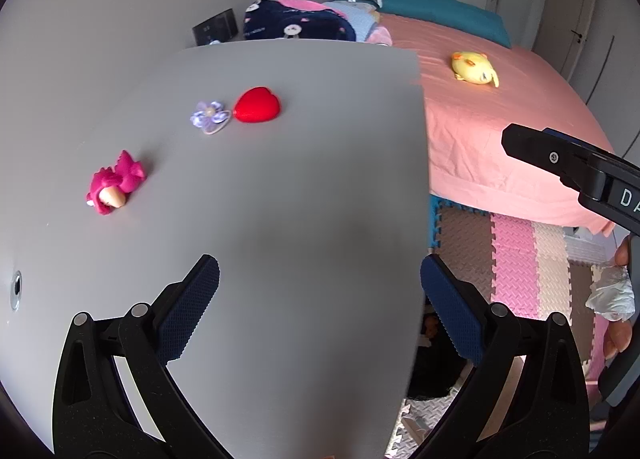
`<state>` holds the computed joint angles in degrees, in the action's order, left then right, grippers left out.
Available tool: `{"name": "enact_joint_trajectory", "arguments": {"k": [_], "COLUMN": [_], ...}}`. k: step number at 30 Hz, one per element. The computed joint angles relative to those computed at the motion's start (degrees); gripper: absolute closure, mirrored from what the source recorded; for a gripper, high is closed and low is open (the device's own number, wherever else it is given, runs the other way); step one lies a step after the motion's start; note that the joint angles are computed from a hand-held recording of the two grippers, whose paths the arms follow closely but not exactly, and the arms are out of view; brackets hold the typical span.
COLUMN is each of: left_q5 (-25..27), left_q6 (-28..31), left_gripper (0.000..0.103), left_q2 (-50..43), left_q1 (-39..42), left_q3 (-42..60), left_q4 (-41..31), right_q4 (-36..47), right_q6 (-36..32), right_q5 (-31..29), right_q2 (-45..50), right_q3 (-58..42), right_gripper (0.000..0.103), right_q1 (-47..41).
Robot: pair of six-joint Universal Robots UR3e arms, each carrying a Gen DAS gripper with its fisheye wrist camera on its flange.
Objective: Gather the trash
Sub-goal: 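Move both open tools back over the remaining desk toys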
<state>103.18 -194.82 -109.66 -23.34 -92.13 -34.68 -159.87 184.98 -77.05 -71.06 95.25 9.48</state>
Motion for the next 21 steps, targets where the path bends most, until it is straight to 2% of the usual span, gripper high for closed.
{"name": "enact_joint_trajectory", "arguments": {"k": [21], "left_q5": [-3.4], "left_q6": [5.2], "left_gripper": [0.006], "left_q2": [5.9], "left_q1": [14.6], "left_q3": [-11.6], "left_q4": [5.2], "right_q4": [12.7], "right_q6": [1.0], "right_q5": [-3.6], "right_q2": [20.0], "right_q3": [-29.3], "right_gripper": [0.031], "right_q1": [9.7]}}
